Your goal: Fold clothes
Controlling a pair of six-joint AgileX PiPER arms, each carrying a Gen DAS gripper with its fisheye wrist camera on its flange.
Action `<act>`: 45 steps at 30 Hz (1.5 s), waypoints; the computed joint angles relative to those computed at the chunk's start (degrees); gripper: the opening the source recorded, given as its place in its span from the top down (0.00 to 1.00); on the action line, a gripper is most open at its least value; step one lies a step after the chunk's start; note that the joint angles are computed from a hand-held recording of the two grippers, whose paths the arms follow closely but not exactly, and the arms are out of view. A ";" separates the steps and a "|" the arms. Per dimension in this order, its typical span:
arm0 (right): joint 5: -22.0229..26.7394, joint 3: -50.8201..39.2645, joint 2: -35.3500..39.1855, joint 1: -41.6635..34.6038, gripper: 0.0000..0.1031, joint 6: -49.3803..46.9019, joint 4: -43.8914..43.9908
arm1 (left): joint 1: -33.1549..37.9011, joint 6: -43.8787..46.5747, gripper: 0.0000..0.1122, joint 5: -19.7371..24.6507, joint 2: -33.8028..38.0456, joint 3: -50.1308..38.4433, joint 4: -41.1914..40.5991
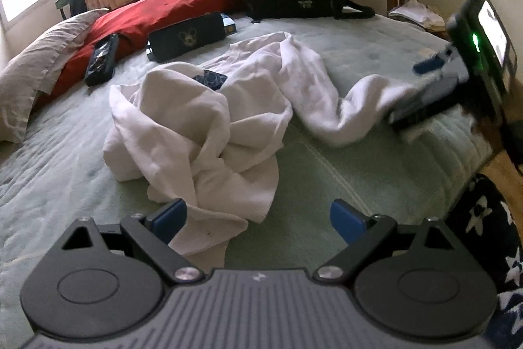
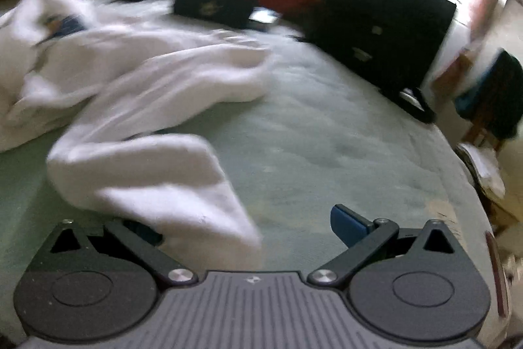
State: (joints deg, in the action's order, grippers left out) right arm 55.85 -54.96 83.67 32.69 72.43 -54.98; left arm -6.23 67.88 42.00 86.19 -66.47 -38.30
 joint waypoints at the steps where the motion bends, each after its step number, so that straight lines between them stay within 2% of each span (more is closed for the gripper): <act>1: 0.53 0.52 -0.75 -1.31 0.00 0.17 -0.42 | -0.03 0.00 0.16 -0.06 0.11 0.05 -0.05; 4: -0.02 2.18 -3.05 -6.35 0.00 -1.05 -0.97 | -0.80 -0.99 0.16 -0.71 0.55 0.13 0.51; 9: -8.31 5.83 -7.35 -13.13 0.00 -4.92 2.08 | -1.94 -1.11 0.16 -0.71 0.89 0.15 0.72; 12: -11.10 6.18 -8.64 -14.18 0.00 -8.84 5.77 | -2.57 -1.64 0.16 -1.16 0.67 0.36 1.09; 18: -3.04 5.04 -12.67 -5.13 0.00 -7.14 8.61 | -3.10 -2.39 0.16 -1.60 0.35 0.49 1.65; 21: -5.59 4.80 -13.91 -1.15 0.00 -7.83 9.64 | -3.52 -2.64 0.16 -2.22 0.31 0.83 1.69; 24: -8.66 3.01 -10.62 2.12 0.00 -8.86 8.49 | -3.56 -3.13 0.16 -2.55 0.39 1.30 1.78; 28: -11.00 -1.08 -2.16 3.34 0.00 -8.73 5.92 | -3.40 -4.15 0.16 -3.06 0.48 1.75 2.74; 32: -7.02 -4.37 4.62 3.70 0.00 -6.78 2.87 | -2.53 -2.89 0.16 -2.10 0.28 1.67 1.55; 36: 1.40 -4.54 5.96 4.66 0.00 -1.14 -2.39 | -2.44 -1.82 0.16 -1.83 0.00 1.47 0.48; 39: 1.68 -4.68 5.06 2.97 0.00 0.26 -1.47 | -2.39 -0.48 0.16 -1.27 0.35 1.16 -1.51; 42: -0.86 -4.73 5.80 1.75 0.00 -0.80 -0.74 | -2.82 -0.35 0.16 -1.36 0.75 1.21 -2.06; 45: 3.52 -4.50 7.66 1.93 0.00 3.00 -4.82 | -2.94 -0.67 0.16 -1.59 0.61 1.52 -1.72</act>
State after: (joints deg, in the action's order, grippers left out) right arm 59.37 -59.46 91.33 34.61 75.43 -59.80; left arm -9.16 67.21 40.41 86.79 -64.95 -40.02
